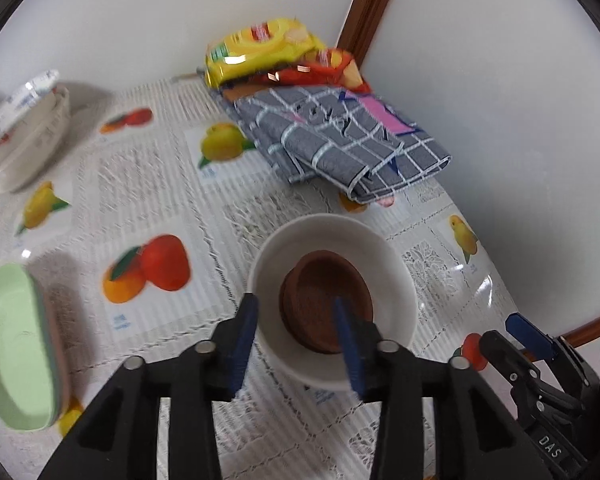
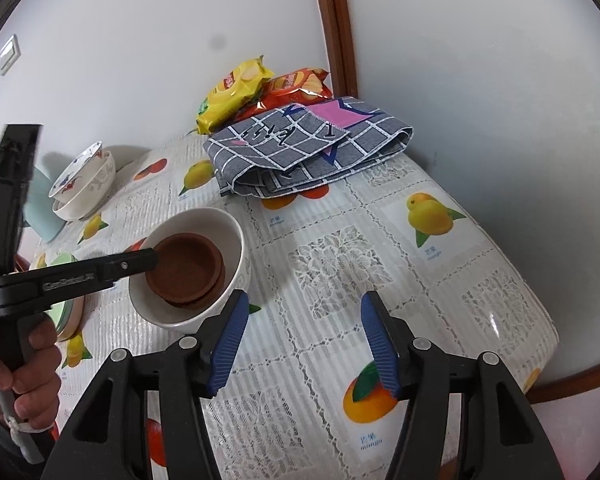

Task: Organize plates and bowls
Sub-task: 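Open the left gripper to release the brown bowl, then withdraw both open grippers back from the white bowl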

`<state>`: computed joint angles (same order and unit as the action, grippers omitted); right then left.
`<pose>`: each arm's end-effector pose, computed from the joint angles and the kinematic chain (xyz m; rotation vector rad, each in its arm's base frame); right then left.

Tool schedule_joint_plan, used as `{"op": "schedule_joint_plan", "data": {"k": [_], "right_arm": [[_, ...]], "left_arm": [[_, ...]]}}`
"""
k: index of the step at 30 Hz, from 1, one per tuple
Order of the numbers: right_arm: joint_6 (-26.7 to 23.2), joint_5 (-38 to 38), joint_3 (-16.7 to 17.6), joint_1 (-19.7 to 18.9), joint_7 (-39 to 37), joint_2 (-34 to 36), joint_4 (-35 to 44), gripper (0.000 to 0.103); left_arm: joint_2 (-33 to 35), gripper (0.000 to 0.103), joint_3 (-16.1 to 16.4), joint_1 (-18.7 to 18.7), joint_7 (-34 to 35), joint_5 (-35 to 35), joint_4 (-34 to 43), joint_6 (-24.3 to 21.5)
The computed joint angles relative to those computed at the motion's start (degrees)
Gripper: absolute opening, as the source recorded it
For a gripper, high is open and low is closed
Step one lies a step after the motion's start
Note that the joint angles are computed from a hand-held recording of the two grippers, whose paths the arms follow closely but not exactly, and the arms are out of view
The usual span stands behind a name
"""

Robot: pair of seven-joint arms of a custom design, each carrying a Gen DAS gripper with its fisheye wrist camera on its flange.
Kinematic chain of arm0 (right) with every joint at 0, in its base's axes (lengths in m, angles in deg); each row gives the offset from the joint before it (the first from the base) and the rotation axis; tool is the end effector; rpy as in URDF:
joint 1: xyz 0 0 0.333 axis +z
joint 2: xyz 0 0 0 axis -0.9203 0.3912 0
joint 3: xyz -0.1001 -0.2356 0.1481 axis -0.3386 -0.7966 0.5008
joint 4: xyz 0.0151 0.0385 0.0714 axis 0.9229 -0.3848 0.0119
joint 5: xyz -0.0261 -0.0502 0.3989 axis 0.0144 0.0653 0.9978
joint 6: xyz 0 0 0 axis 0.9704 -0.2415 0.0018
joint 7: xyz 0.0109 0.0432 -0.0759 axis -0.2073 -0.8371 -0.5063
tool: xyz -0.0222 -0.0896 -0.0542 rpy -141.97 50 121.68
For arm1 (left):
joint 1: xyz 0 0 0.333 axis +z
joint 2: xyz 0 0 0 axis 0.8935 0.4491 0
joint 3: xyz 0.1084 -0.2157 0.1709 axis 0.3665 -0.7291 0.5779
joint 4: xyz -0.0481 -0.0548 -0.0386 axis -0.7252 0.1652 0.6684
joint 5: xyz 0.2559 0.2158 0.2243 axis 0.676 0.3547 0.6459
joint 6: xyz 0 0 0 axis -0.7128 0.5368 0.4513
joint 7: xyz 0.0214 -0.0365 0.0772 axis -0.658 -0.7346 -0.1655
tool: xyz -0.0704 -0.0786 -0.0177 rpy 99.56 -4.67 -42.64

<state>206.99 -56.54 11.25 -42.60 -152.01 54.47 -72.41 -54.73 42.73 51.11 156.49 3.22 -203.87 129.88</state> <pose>0.4083 0.3249 0.3638 -1.5844 2.0748 -0.5498 0.5063 -0.2066 0.3573 -1.7816 2.2555 -0.7834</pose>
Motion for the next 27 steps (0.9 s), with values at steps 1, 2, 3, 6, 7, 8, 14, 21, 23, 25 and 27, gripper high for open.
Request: {"op": "schedule_joint_plan", "data": {"k": [1, 2, 3, 6, 7, 8, 14, 21, 23, 25, 27], "right_arm": [[-0.5, 1.4, 0.0, 0.3, -1.1, -0.1, 0.1, 0.058], [-1.2, 2.1, 0.2, 0.5, -1.7, -0.2, 0.3, 0.058], [-2.8, 3.0, 0.4, 0.8, -2.5, -0.3, 0.7, 0.058], [-6.0, 4.6, 1.0, 1.7, -3.6, -0.8, 1.4, 0.058], [-6.4, 5.5, 1.0, 1.9, -4.0, -1.2, 1.3, 0.058], [-6.4, 6.0, 1.1, 2.0, -4.2, -1.4, 1.3, 0.058], [-11.6, 8.1, 2.6, 3.1, -4.7, -2.2, 2.6, 0.063], [-17.4, 5.4, 5.0, 5.6, 1.5, -4.0, 3.8, 0.082], [-16.3, 4.8, 5.1, 6.0, 2.1, -4.8, 3.3, 0.083], [-16.7, 5.5, 5.7, 6.6, 2.9, -5.5, 3.0, 0.083], [-20.4, 5.4, 6.9, 7.2, 4.2, -5.6, 3.9, 0.083]], "left_arm": [[-1.2, 0.041, 0.0, 0.1, -2.5, 3.2, -1.3, 1.0], [-2.1, 0.042, 0.1, 0.1, -3.6, 4.8, -2.0, 1.4], [-3.5, 0.042, 0.1, 0.1, -5.0, 6.7, -3.2, 2.1], [-7.5, 0.048, 0.6, -0.4, -6.3, 8.3, -6.7, 4.1], [-8.5, 0.052, 0.9, -0.7, -6.6, 8.6, -7.5, 4.6], [-9.8, 0.054, 0.8, -0.4, -7.8, 9.8, -8.7, 5.3], [-17.3, 0.062, 0.6, 0.7, -13.9, 16.4, -13.9, 4.5], [-25.2, 0.065, 4.5, -1.0, -15.2, 18.4, -19.8, 3.7], [-26.6, 0.065, 9.7, -5.7, -9.5, 14.8, -20.8, 3.6], [-28.3, 0.065, 11.0, -6.7, -7.1, 12.5, -22.1, 4.2], [-30.1, 0.065, 13.2, -8.5, -4.5, 10.2, -24.0, 6.7]]}}
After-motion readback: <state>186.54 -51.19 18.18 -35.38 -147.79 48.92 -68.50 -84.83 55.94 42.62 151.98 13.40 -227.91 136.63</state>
